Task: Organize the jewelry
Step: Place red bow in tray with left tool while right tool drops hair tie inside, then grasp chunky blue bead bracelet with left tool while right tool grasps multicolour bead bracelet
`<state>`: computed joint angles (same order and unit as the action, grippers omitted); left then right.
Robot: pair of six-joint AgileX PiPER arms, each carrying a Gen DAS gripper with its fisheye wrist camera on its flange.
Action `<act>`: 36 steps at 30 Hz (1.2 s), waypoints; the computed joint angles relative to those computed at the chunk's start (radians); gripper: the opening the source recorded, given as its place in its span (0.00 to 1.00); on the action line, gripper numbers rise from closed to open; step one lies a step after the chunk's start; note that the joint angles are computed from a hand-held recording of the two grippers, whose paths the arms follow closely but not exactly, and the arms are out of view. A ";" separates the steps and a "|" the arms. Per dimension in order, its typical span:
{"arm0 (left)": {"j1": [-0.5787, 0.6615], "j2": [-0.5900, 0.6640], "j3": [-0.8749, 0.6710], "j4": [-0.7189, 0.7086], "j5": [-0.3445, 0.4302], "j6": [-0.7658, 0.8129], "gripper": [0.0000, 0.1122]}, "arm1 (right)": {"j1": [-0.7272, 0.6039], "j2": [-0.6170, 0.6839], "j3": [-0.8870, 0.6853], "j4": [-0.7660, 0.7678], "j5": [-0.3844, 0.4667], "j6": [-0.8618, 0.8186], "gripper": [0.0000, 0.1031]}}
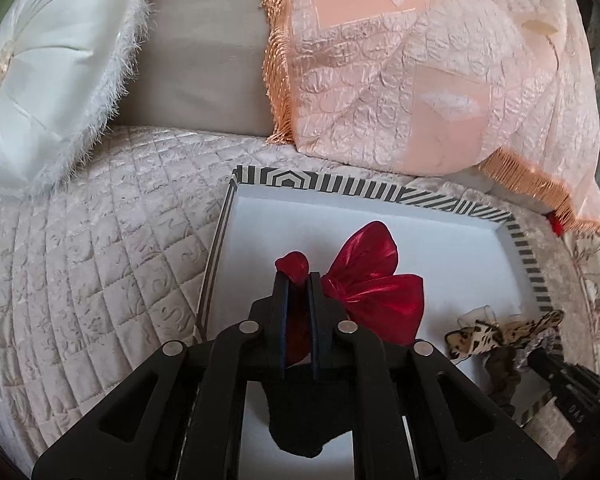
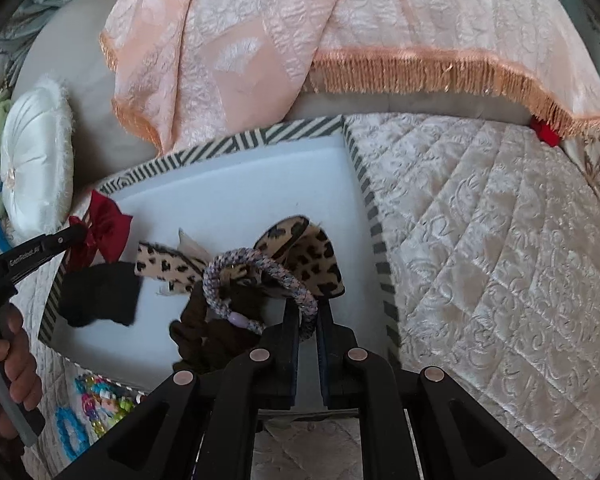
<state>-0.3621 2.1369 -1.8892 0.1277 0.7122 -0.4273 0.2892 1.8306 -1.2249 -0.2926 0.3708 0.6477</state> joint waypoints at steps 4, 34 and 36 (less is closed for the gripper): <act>-0.014 -0.021 0.024 0.058 -0.011 -0.028 0.30 | -0.018 -0.019 0.021 0.091 -0.032 -0.074 0.10; 0.045 -0.556 0.751 -0.176 -0.100 0.235 0.40 | 0.129 -0.348 0.371 -0.116 -0.028 0.158 0.37; 0.013 -0.566 0.778 -0.160 -0.094 0.210 0.40 | 0.128 -0.347 0.399 -0.043 -0.030 0.091 0.37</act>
<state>-0.3491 1.5714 -1.1115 -0.0321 0.6181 -0.2171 0.4172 1.4841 -0.8258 -0.3359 0.3411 0.7388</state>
